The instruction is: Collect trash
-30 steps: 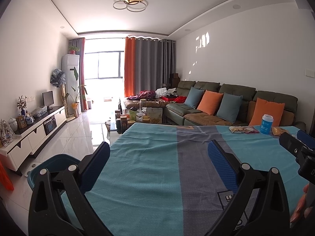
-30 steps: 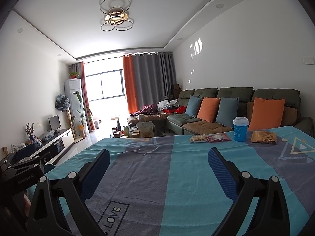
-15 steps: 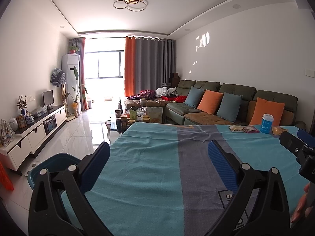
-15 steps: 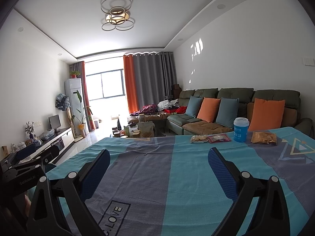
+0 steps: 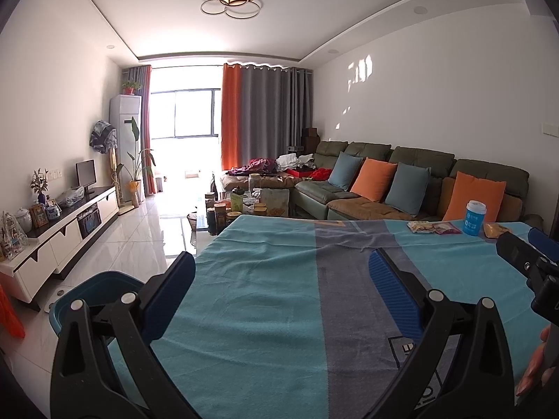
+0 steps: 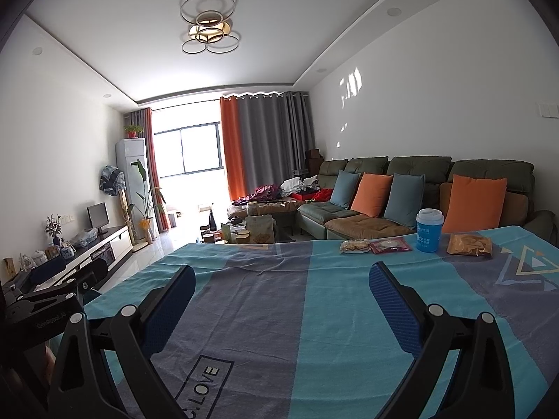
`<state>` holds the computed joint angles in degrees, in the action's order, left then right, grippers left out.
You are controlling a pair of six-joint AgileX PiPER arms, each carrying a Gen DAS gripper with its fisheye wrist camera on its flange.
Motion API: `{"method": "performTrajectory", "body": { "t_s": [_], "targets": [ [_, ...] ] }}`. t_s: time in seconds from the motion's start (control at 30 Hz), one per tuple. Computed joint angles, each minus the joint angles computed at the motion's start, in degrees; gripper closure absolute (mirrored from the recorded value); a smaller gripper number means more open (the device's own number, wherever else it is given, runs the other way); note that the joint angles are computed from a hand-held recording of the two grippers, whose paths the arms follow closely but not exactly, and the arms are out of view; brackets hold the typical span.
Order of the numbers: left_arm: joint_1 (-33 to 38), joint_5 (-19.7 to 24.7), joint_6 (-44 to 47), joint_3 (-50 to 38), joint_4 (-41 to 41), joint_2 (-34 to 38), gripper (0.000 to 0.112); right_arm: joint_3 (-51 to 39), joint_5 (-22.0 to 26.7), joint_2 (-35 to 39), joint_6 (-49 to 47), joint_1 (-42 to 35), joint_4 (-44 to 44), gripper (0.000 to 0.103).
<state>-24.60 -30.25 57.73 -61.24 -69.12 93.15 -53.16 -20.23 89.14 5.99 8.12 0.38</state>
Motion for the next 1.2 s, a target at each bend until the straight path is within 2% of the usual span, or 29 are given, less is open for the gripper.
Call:
{"method": "performTrajectory", "body": {
  "t_s": [0.7, 0.93, 1.0, 1.07, 1.2],
  "targets": [
    [-0.4, -0.1, 1.3, -1.2, -0.4, 1.0, 0.015, -0.7, 0.5, 0.5, -0.4, 0.3, 0.7, 0.007],
    [-0.6, 0.6, 7.3, -3.4, -5.7, 2.6, 0.015, -1.4, 0.9, 1.5, 1.3, -0.6, -1.3, 0.007],
    [0.0, 2.6, 9.2, -4.6, -7.5, 3.2, 0.015, -1.6, 1.0, 1.9, 3.0, -1.3, -3.2, 0.007],
    [-0.1, 2.0, 11.8, -5.6, -10.1, 4.1, 0.015, -2.2, 1.3, 2.3, 4.6, -1.8, -4.9, 0.007],
    [1.6, 5.3, 18.3, -8.9, -17.1, 6.1, 0.015, -3.0, 1.7, 3.1, 7.8, -2.8, -8.3, 0.007]
  ]
}}
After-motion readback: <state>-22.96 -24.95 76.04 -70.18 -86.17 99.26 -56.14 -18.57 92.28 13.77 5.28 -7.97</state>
